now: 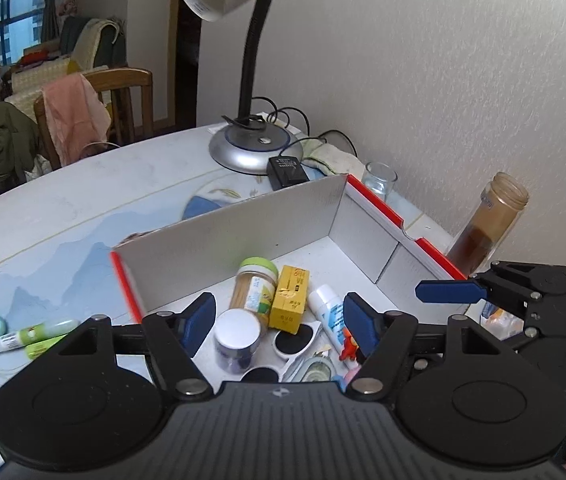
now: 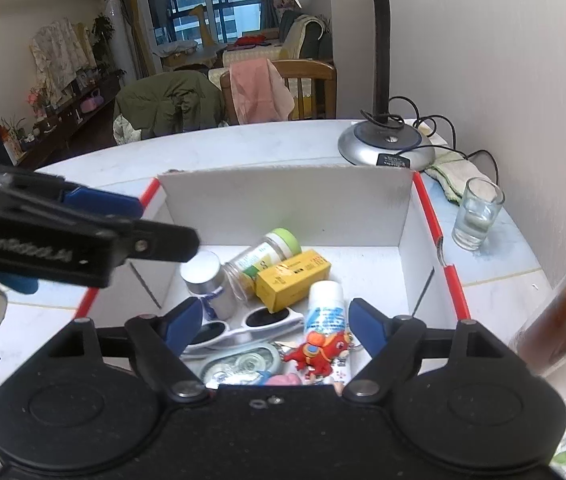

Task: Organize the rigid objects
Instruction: 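Lift both open tools away from the shoebox toward the runner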

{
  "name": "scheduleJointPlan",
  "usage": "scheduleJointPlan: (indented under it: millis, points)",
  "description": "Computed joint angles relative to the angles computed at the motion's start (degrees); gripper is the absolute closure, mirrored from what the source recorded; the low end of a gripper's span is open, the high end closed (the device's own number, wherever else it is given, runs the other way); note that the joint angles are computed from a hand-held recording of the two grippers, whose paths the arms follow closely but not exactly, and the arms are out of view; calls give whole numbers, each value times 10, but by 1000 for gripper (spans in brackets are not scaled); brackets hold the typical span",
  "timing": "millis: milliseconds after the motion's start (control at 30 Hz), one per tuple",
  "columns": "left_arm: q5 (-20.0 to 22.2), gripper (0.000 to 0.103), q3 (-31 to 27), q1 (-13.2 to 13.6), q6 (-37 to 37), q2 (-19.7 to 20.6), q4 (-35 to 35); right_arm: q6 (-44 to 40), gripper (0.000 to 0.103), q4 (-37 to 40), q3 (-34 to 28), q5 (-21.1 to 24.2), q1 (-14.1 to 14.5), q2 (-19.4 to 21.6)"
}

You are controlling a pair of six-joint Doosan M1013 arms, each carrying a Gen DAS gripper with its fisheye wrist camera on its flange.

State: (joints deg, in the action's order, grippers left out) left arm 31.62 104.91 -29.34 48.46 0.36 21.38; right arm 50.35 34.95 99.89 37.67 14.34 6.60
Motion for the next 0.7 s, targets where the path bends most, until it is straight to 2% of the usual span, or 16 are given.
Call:
scheduleJointPlan:
  millis: [367,467,633,700]
  points:
    - [-7,32,49,15,-13,-64,6,45,7,-7,19,-41,30,-28]
    - [-11,26,63,22,-8,-81,-1,71,5,-13,23,-51,41,-35]
    - [-12,26,85,35,0,-107,-10,117,3,-29,30,-62,63,-46]
    - [-12,20,93,41,0,-118,-11,141,3,-37,31,-63,71,-49]
